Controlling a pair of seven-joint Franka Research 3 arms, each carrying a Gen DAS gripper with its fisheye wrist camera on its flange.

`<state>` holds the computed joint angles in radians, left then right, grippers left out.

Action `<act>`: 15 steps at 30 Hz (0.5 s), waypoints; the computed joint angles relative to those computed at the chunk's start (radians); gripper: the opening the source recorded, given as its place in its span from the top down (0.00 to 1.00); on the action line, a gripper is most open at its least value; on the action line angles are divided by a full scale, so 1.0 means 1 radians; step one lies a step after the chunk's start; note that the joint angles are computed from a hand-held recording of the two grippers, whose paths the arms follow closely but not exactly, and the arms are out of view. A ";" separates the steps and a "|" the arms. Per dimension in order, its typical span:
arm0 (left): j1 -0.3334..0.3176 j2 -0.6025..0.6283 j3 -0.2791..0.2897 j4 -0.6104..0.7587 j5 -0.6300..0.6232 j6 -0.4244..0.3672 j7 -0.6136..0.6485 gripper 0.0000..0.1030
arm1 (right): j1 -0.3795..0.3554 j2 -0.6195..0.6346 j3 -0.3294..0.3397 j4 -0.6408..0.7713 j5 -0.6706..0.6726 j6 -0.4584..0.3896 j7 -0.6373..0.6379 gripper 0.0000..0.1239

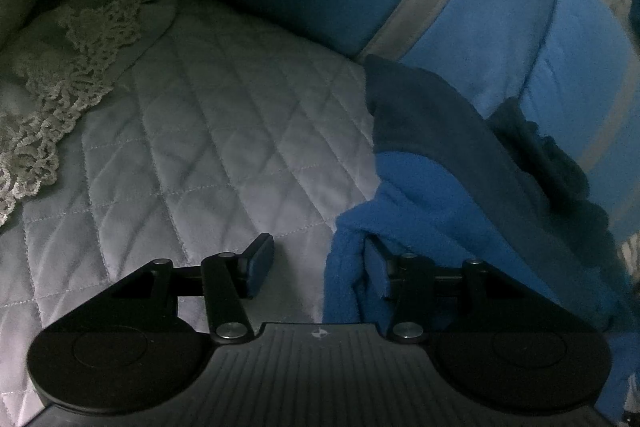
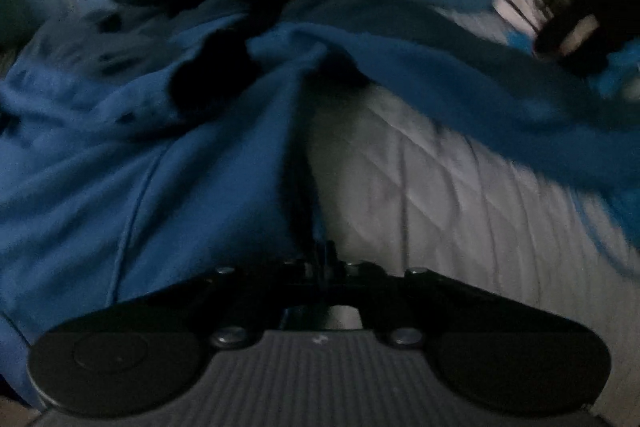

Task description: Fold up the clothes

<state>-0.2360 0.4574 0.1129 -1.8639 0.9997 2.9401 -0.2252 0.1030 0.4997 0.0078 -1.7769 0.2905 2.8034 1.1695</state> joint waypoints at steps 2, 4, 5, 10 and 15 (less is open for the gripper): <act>0.000 -0.001 -0.002 -0.001 -0.005 -0.005 0.002 0.53 | 0.032 0.001 -0.052 -0.001 -0.029 -0.015 0.085 1.00; 0.003 -0.001 -0.007 0.001 -0.016 -0.009 0.004 0.52 | -0.012 0.001 -0.004 0.001 0.023 0.003 0.067 1.00; 0.005 -0.001 -0.009 0.002 -0.024 -0.012 0.005 0.52 | -0.049 -0.002 0.042 -0.004 0.071 0.025 0.023 0.95; 0.010 -0.003 -0.018 0.001 -0.056 -0.018 0.021 0.52 | -0.103 -0.004 0.145 -0.005 0.183 0.086 -0.195 0.61; 0.000 -0.001 0.009 -0.009 -0.032 0.024 -0.004 0.51 | 0.010 0.048 0.051 0.052 0.074 0.089 -0.212 0.56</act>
<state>-0.2359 0.4567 0.1216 -1.8732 0.9674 2.9636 -0.2293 0.1134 0.5476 0.0588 -1.7247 0.3647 2.8924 0.9577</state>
